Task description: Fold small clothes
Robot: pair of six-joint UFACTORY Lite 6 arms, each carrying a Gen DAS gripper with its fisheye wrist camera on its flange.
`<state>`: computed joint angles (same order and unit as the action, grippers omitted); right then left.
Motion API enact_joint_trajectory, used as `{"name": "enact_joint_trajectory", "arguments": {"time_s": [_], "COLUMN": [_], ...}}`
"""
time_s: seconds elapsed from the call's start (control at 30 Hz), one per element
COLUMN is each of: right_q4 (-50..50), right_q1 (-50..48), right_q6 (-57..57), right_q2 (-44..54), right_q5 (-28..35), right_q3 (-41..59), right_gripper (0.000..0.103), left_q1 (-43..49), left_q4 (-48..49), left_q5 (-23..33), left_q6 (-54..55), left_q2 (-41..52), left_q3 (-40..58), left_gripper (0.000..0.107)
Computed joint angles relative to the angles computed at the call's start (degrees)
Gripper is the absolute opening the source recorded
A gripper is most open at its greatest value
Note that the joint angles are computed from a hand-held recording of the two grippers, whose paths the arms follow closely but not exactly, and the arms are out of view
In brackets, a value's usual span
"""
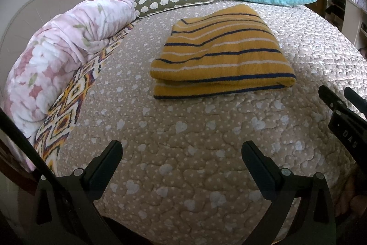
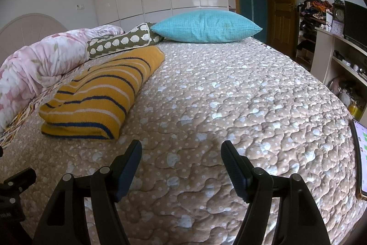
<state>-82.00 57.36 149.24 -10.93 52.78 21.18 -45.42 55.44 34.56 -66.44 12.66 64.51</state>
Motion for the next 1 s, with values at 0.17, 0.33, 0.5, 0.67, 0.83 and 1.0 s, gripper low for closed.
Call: {"name": "enact_joint_trajectory", "arguments": {"time_s": [0.17, 0.33, 0.5, 0.67, 0.83, 1.0], "right_q4": [0.0, -0.2, -0.3, -0.4, -0.4, -0.2], "right_q1": [-0.1, -0.1, 0.0, -0.1, 0.0, 0.0], "right_q6": [-0.2, 0.0, 0.2, 0.2, 0.2, 0.1], "right_q2": [-0.1, 0.2, 0.3, 0.2, 0.1, 0.4], "right_q5": [0.0, 0.0, 0.0, 0.0, 0.0, 0.1], "right_q3": [0.0, 0.1, -0.1, -0.2, -0.3, 0.1], "right_gripper": [0.077, 0.077, 0.077, 0.077, 0.078, 0.078], "left_q1": [-0.1, -0.1, -0.2, -0.3, -0.2, 0.0], "left_q4": [0.1, -0.1, -0.5, -0.4, -0.9, -1.2], "left_q5": [0.0, 0.1, 0.2, 0.2, 0.1, -0.4], "left_q6": [-0.1, 0.1, 0.4, 0.3, 0.9, 1.1], "left_q2": [0.1, 0.3, 0.4, 0.5, 0.6, 0.6], "left_q3": [-0.1, 0.2, 0.3, 0.3, 0.6, 0.2], "left_gripper": [0.103, 0.103, 0.103, 0.103, 0.103, 0.103]}}
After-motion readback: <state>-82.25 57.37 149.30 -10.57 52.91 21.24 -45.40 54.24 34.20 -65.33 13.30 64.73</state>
